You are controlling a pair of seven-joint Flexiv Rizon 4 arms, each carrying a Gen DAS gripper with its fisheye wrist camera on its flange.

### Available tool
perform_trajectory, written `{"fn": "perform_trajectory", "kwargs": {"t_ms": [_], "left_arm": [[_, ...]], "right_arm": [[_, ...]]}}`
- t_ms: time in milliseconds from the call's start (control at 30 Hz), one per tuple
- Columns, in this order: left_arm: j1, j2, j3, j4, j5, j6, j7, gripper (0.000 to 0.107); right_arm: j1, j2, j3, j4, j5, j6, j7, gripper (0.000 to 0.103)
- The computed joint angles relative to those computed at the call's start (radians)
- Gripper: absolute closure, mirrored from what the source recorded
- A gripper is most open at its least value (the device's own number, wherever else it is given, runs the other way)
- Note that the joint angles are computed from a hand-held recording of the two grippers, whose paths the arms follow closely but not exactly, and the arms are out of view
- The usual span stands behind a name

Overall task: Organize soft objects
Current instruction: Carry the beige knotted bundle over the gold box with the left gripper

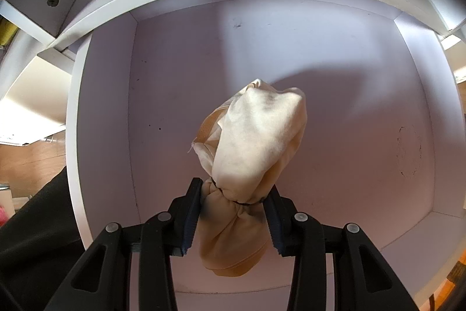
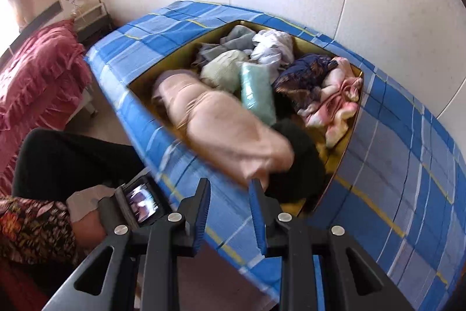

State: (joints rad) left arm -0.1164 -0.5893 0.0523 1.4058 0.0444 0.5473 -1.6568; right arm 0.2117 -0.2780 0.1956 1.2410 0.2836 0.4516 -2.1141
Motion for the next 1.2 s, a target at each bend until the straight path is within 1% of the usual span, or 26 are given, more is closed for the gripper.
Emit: {"fn": "perform_trajectory", "kwargs": {"t_ms": [67,200,233,267,300,367,400,467,533,667,733,800,833,967,1067,1100,1133,1200], "left_arm": [[0.004,0.002,0.001,0.006,0.000,0.007,0.004,0.065],[0.019,-0.002,-0.009,0.001,-0.004,0.022,0.003,0.065],[0.004,0.028,0.014,0.031,-0.012,0.016,0.007,0.065],[0.014,0.029,0.004,0.034,-0.007,0.025,0.007,0.065],[0.008,0.052,0.005,0.061,-0.003,0.032,0.001,0.065],[0.008,0.062,0.005,0.079,0.001,0.044,-0.004,0.065],[0.006,0.063,0.005,0.085,0.003,0.050,-0.008,0.065],[0.004,0.070,0.004,0.091,0.006,0.055,-0.013,0.065],[-0.016,0.089,0.002,0.107,0.016,0.057,-0.038,0.065],[-0.020,0.116,-0.005,0.146,0.024,0.087,-0.035,0.065],[-0.023,0.125,-0.006,0.156,0.031,0.094,-0.030,0.065],[-0.026,0.136,-0.008,0.167,0.040,0.108,-0.019,0.065],[-0.028,0.144,-0.009,0.174,0.042,0.114,-0.015,0.065],[-0.032,0.171,-0.021,0.194,0.057,0.151,0.049,0.065],[-0.032,0.195,-0.029,0.216,0.054,0.178,0.100,0.065],[-0.028,0.205,-0.036,0.217,0.044,0.185,0.127,0.065],[-0.024,0.208,-0.042,0.194,0.033,0.168,0.152,0.065],[-0.021,0.229,-0.050,0.208,0.025,0.190,0.213,0.065]], "right_arm": [[-0.020,0.047,0.011,0.064,0.034,0.009,-0.034,0.076],[-0.039,0.117,0.014,0.172,0.095,-0.042,-0.107,0.076],[-0.035,0.128,0.012,0.200,0.092,-0.054,-0.120,0.076],[-0.029,0.138,0.010,0.232,0.080,-0.058,-0.128,0.076],[-0.019,0.147,0.008,0.273,0.056,-0.047,-0.126,0.076],[0.005,0.146,0.003,0.332,-0.006,-0.042,-0.094,0.076],[0.018,0.139,0.002,0.358,-0.038,-0.044,-0.072,0.076],[0.032,0.120,0.000,0.386,-0.063,-0.038,-0.051,0.076],[0.047,0.081,-0.004,0.391,-0.085,-0.062,0.003,0.076],[0.075,0.007,-0.010,0.428,-0.165,-0.043,0.126,0.076],[0.083,-0.015,-0.009,0.452,-0.206,-0.025,0.160,0.076],[0.086,-0.046,-0.007,0.450,-0.226,-0.033,0.187,0.074],[0.085,-0.054,-0.006,0.455,-0.231,-0.021,0.194,0.071],[0.078,-0.095,-0.007,0.445,-0.244,-0.029,0.236,0.071],[0.079,-0.118,-0.016,0.449,-0.278,-0.015,0.275,0.071],[0.076,-0.123,-0.017,0.447,-0.281,-0.016,0.290,0.071],[0.073,-0.131,-0.018,0.439,-0.281,-0.026,0.302,0.071],[0.068,-0.135,-0.018,0.437,-0.290,-0.026,0.316,0.071]]}}
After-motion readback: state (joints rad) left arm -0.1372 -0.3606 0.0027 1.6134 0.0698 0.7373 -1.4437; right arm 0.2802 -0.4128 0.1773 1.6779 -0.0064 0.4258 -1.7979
